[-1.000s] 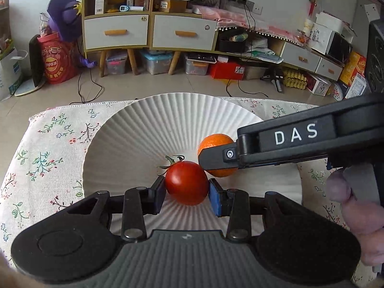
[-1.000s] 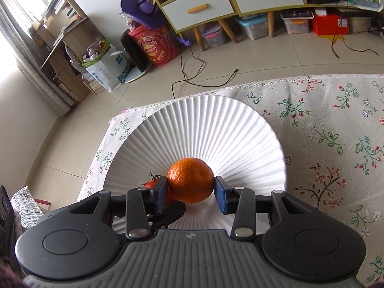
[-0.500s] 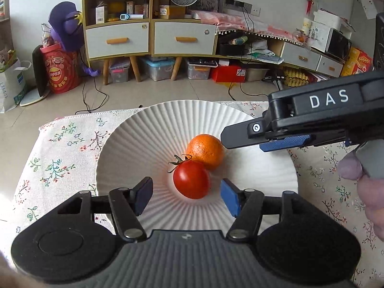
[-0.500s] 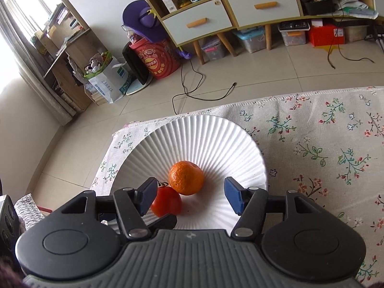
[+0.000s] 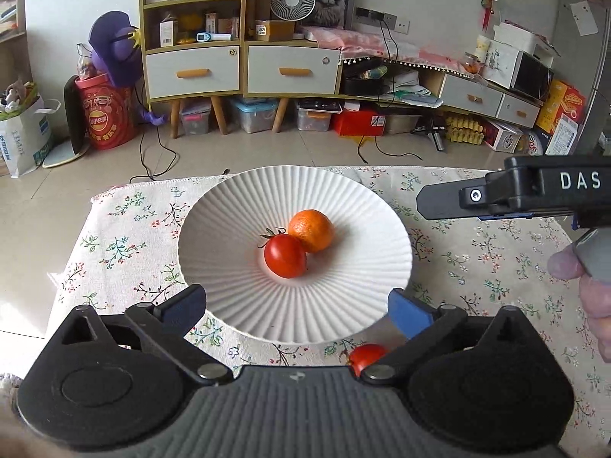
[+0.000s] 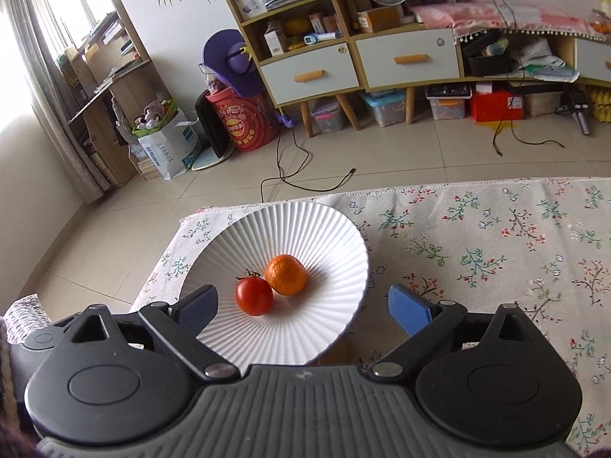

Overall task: Organize fruits
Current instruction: 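Withdraw both open grippers from the plate back toward the remaining fruits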

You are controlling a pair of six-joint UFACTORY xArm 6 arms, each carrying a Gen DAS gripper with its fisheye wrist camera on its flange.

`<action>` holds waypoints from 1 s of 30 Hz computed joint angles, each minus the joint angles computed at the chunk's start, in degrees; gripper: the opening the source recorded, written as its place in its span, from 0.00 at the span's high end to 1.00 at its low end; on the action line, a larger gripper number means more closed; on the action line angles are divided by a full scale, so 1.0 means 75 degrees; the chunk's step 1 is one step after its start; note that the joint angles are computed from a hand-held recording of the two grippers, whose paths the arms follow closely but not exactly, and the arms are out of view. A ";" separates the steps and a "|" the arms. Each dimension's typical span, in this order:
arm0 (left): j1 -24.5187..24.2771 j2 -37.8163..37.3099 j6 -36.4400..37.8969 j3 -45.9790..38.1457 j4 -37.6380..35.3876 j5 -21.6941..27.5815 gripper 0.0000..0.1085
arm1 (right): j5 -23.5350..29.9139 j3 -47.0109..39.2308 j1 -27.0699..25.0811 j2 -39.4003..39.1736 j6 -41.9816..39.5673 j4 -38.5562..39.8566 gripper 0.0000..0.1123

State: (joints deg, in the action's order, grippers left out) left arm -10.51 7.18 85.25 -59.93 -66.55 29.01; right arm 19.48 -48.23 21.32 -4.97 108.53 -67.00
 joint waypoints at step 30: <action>0.0886 -0.0860 0.0896 0.1750 0.0449 -0.0328 0.11 | 0.0371 0.1157 0.1266 -0.0155 -0.0036 -0.0878 0.09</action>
State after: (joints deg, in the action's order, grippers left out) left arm -3.86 0.73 91.97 -46.80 -63.18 26.55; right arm 22.26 -39.56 30.81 -6.13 108.26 -73.59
